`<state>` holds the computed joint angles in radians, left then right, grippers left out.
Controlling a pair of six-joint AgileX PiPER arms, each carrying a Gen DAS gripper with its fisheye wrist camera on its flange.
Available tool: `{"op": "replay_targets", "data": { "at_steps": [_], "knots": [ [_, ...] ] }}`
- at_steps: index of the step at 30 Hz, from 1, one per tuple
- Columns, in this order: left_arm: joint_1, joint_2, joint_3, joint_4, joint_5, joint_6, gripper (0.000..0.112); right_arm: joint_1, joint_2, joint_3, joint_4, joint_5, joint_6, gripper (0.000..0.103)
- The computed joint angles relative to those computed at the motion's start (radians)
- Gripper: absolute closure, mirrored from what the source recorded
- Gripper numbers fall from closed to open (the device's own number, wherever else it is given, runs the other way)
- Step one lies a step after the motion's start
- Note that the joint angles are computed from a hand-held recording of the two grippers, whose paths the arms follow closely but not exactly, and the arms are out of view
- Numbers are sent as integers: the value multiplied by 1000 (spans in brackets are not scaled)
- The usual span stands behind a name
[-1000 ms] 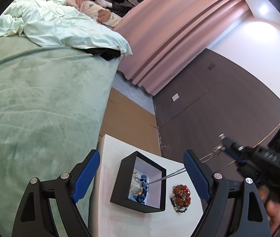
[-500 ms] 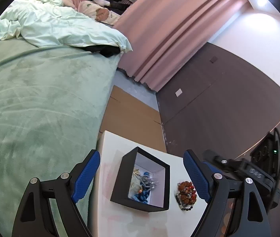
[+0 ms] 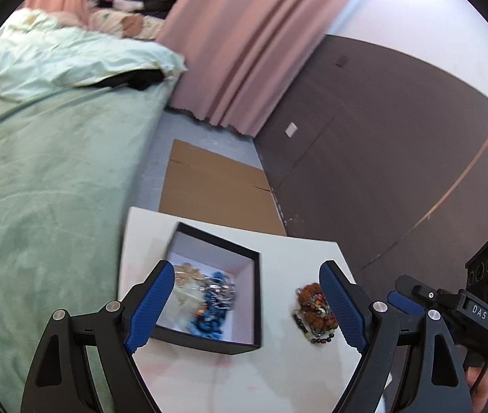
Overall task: Organize jewelry
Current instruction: 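Grasp the dark bead bracelet beside the rudraksha bracelet with the left gripper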
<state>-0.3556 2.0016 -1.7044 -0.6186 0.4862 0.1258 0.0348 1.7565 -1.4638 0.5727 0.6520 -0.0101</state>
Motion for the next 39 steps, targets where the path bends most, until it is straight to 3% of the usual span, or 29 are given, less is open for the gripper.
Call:
{"op": "replay_targets", "data": {
  "at_steps": [3,14,20,27,32,39],
  "knots": [
    [-45,11,-13,56,-26,-21,26,-50,-39,79,52,-13,-37,36],
    [-149,115,-152,73,43,-32,26,-220,-72,267,289,4,-162,36],
    [-220,214,-291,160,143,-73,30,-265,-19,283,382,50,-213,36],
    [-269,329,-434,220,231,-131,39,-352,79,295,522,116,-223,36],
    [-294,405,-533,256,287,-162,49,-371,113,275,581,157,-259,18],
    [-320,497,-661,334,348,-244,65,-376,136,254,589,183,-244,17]
  ]
}}
